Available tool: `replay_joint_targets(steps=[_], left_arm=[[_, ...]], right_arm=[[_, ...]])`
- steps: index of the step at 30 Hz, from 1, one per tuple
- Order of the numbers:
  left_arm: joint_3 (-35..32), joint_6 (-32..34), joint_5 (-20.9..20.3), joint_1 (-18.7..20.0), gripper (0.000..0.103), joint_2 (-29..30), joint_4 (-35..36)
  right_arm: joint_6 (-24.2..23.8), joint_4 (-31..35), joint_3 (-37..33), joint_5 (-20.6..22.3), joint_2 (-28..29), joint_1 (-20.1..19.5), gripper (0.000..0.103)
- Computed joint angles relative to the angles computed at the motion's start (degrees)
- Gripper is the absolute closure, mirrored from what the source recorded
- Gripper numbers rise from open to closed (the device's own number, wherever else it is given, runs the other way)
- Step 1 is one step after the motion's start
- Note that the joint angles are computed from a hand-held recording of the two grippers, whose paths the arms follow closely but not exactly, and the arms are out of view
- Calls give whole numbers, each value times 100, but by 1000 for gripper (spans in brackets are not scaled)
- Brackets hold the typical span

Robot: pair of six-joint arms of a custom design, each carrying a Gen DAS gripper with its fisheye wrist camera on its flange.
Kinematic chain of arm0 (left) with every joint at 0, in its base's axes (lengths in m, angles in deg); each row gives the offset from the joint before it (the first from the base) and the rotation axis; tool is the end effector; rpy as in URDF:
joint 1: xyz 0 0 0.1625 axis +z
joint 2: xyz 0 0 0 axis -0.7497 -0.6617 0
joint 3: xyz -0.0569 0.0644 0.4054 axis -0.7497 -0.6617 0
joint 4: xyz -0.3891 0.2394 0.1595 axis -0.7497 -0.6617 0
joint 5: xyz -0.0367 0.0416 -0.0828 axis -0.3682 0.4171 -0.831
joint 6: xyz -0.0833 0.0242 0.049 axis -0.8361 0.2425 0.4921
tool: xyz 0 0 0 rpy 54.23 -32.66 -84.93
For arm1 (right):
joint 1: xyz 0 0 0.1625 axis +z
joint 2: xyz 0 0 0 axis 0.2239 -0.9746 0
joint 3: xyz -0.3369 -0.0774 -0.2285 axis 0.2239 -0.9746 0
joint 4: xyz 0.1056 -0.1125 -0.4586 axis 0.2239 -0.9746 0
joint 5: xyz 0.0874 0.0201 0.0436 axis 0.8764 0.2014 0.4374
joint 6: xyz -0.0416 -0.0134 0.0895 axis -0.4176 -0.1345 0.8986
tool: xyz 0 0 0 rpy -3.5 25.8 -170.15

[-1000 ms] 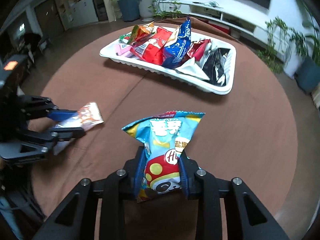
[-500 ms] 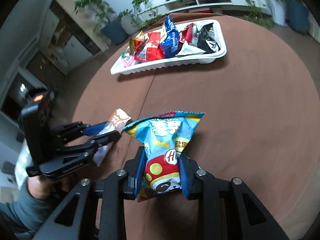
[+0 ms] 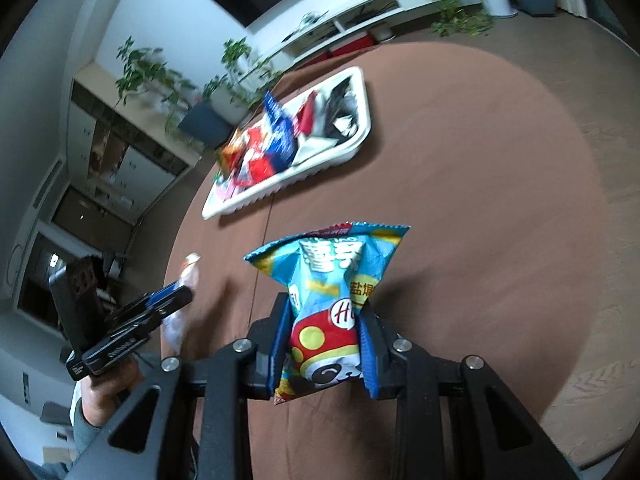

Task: Organize snacks
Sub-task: 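Carry both packets over the white tray and release them inside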

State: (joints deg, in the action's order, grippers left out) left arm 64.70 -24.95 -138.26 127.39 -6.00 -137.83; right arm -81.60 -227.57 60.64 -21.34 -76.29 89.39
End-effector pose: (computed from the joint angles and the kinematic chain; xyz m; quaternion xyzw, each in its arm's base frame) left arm 0.0505 -0.5562 0.2340 0.3251 0.9172 -0.1743 0.1507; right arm 0.2026 -0.4563 -0.0328 0.0015 -0.9358 0.3359 0.1068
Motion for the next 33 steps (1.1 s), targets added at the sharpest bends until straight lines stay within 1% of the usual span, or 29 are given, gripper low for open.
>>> replay_joint_targets(steps=[5,8,10,14,16,20,22,27,30,33], left_arm=[[-411,-63,-41,32,76,117,-21],[-741,-112,-62,30,76,238,-58],[-968,-145,-61,14,76,348,-108],[-1491,-224,-69,-41,76,647,-51],[-1749,-229,-59,-99,76,838,-9],[-2176,-241,-69,-182,76,1189,99],[-2355,-224,-80,-219,76,1355,136],[-2798,-227,-75,-282,76,1800,335],[-2963,-221,-86,-263,76,2061,364],[-3134,-253,-53,-238,76,2329,363]], right_arm=[[-84,-43,-6,-269,-298,61,70],[-199,29,-143,-440,-468,129,70],[-301,135,-292,-563,-543,207,70],[-594,491,-817,-701,-562,377,70],[-748,709,-1162,-742,-469,456,70],[-981,1330,-1922,-628,-153,568,70],[-1058,1638,-2320,-595,95,606,70],[-953,2356,-3153,-349,619,530,70],[-947,2753,-3633,-422,935,504,70],[-947,2918,-3905,-601,1135,491,70]])
